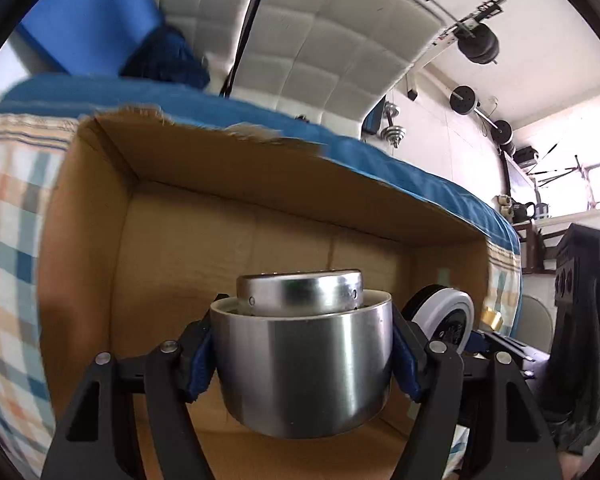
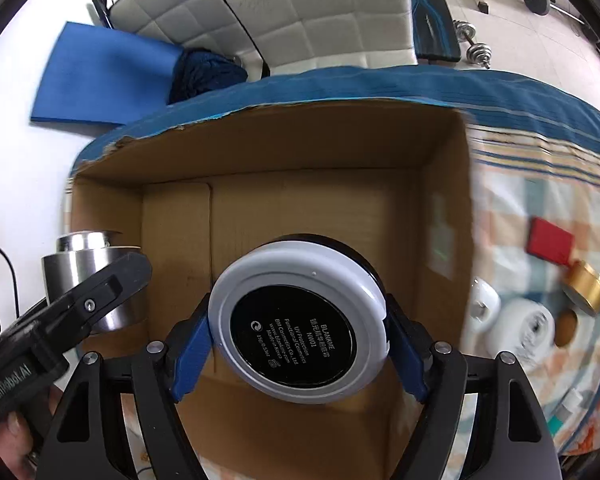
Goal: Organize rigid objects
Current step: 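Lower both held jars into the cardboard box and open both tools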
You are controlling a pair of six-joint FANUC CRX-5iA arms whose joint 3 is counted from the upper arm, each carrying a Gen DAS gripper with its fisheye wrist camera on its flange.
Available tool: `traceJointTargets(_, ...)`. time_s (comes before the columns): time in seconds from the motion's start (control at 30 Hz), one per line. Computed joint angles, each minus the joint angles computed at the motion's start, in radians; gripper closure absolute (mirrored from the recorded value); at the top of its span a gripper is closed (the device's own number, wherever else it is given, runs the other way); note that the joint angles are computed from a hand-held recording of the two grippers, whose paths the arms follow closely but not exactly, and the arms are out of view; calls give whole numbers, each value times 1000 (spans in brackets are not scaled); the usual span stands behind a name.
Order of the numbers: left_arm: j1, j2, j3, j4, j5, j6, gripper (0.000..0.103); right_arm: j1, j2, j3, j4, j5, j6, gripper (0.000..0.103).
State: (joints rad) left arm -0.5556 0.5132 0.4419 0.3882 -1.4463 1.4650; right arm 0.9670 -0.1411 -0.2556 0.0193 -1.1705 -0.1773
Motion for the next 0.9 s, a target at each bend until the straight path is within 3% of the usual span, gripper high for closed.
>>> traceJointTargets(0.3,4,133,31,102,-66,11,34,-88,77,-25,-100,88,87,22)
traceJointTargets(0.6,-49,277,261,0,-252,82,33,-121,134,27,-172,40,164,21)
traceJointTargets(0.73,-59,323,348,-14,-308,137,25,-135,133,23,-187,57,151,20)
traceJointTargets(0.9,-63,315,370,-28,-327,138,17,-111,123,13,-166,63,116,16)
